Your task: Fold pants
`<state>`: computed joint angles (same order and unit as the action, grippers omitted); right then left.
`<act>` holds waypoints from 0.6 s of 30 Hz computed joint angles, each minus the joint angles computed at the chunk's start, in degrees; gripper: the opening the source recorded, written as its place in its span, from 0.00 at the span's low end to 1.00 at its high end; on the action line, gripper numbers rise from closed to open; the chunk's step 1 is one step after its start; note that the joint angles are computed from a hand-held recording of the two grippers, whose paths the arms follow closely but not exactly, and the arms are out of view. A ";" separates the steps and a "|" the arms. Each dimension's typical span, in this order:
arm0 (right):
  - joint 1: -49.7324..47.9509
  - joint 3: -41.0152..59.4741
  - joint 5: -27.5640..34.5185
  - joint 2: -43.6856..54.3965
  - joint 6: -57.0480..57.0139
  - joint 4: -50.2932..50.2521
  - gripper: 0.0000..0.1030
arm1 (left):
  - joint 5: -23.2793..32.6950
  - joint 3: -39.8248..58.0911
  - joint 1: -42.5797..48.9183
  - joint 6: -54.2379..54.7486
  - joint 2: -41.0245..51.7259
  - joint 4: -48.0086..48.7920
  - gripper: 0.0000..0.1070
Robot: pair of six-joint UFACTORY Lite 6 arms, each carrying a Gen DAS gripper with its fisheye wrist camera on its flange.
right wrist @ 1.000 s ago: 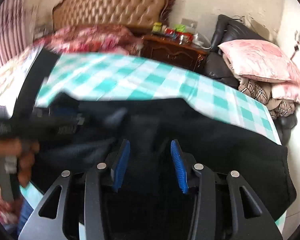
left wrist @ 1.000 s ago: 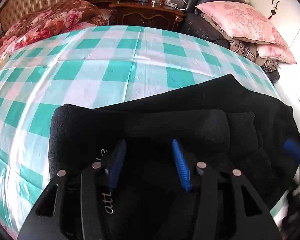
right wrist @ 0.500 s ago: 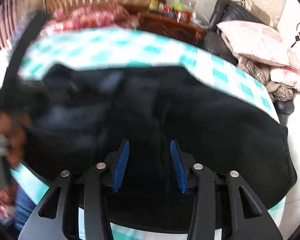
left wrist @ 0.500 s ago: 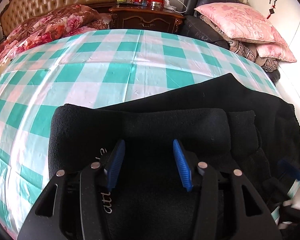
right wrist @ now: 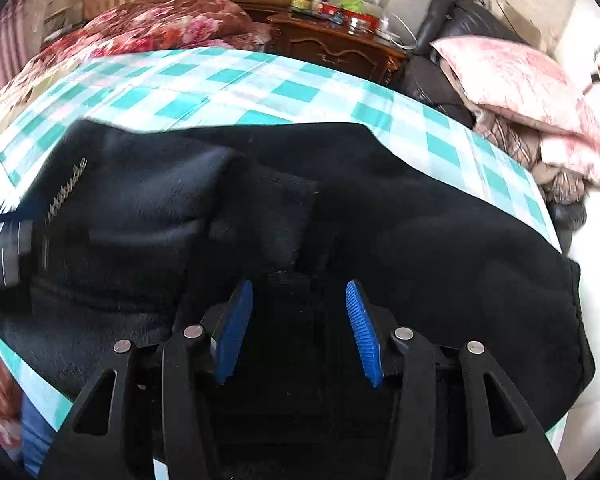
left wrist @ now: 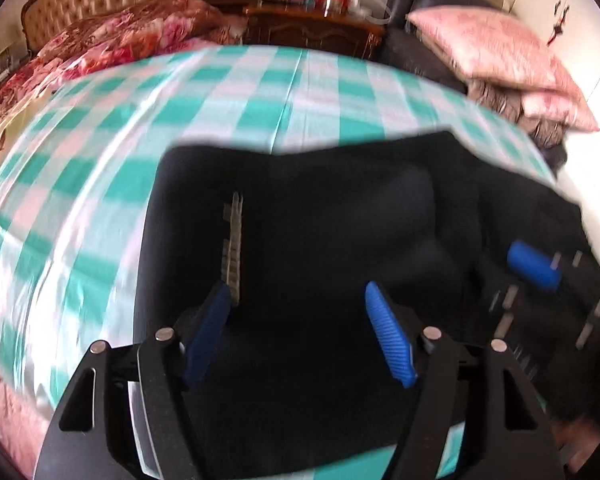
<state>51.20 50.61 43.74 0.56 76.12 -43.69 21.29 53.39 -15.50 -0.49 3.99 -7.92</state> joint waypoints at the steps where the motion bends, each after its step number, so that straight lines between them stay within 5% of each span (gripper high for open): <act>1: -0.29 0.07 -0.13 -0.59 0.94 -0.77 0.45 | -0.85 -2.71 -0.85 -3.84 -1.84 3.94 0.65; 5: -1.21 6.14 1.22 1.48 -0.31 -2.97 0.45 | -2.47 -6.96 -2.94 -14.21 -4.86 14.22 0.64; 12: -3.11 17.97 0.82 14.23 -8.35 -1.79 0.45 | -1.95 -8.13 -2.00 -10.32 -6.66 11.10 0.63; 18: -3.57 16.20 2.01 16.37 -5.74 -4.12 0.45 | -1.94 -8.79 -1.85 -9.61 -7.49 10.71 0.63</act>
